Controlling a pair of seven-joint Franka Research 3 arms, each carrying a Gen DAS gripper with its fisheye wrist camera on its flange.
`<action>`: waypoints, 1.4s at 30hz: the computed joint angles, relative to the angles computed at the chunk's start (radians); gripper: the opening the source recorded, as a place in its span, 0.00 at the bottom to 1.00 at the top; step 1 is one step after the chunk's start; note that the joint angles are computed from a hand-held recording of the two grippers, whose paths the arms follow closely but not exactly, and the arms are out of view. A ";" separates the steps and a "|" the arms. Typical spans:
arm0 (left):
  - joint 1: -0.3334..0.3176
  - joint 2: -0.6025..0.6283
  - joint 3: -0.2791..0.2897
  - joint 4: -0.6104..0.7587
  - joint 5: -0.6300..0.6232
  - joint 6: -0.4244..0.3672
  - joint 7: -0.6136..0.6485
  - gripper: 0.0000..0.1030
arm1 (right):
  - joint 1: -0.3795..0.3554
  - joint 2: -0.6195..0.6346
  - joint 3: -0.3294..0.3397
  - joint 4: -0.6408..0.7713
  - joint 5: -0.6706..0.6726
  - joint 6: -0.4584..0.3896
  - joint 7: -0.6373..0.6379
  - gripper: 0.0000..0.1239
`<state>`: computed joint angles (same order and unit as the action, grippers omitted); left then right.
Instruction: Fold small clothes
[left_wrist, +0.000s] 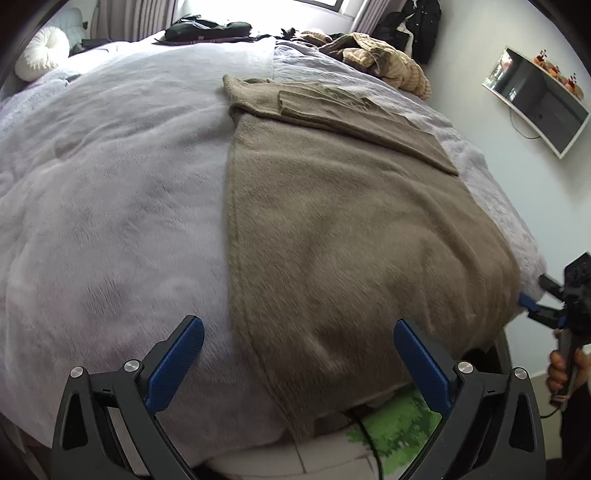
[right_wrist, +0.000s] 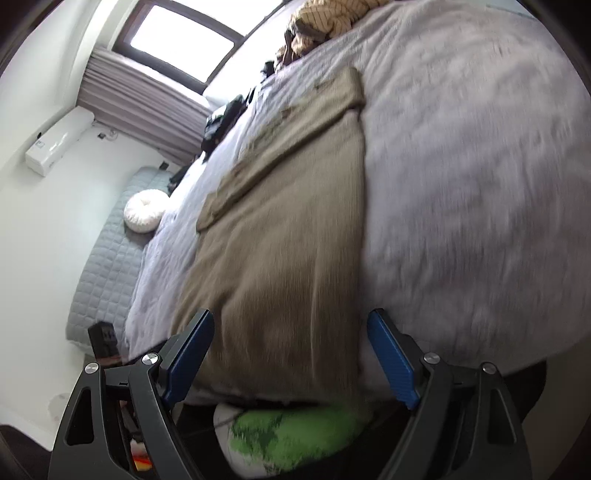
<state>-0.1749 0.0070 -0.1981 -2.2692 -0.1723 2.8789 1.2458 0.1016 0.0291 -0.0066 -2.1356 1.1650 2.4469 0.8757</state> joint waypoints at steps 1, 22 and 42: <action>-0.003 -0.005 -0.005 -0.006 -0.063 0.002 0.049 1.00 | 0.001 -0.005 0.001 -0.011 -0.006 -0.004 -0.006 0.70; -0.036 0.016 -0.049 -0.030 -0.328 0.039 0.210 1.00 | -0.024 0.053 0.017 -0.005 0.036 -0.178 -0.073 0.71; -0.076 0.017 -0.041 0.010 -0.707 0.002 0.571 0.70 | -0.058 0.108 0.014 0.001 0.189 -0.317 -0.098 0.71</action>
<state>-0.2510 0.0241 -0.2390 -2.2595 -0.8793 2.8809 1.8168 0.0432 0.1375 0.0073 -2.1346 1.3537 2.1295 0.7777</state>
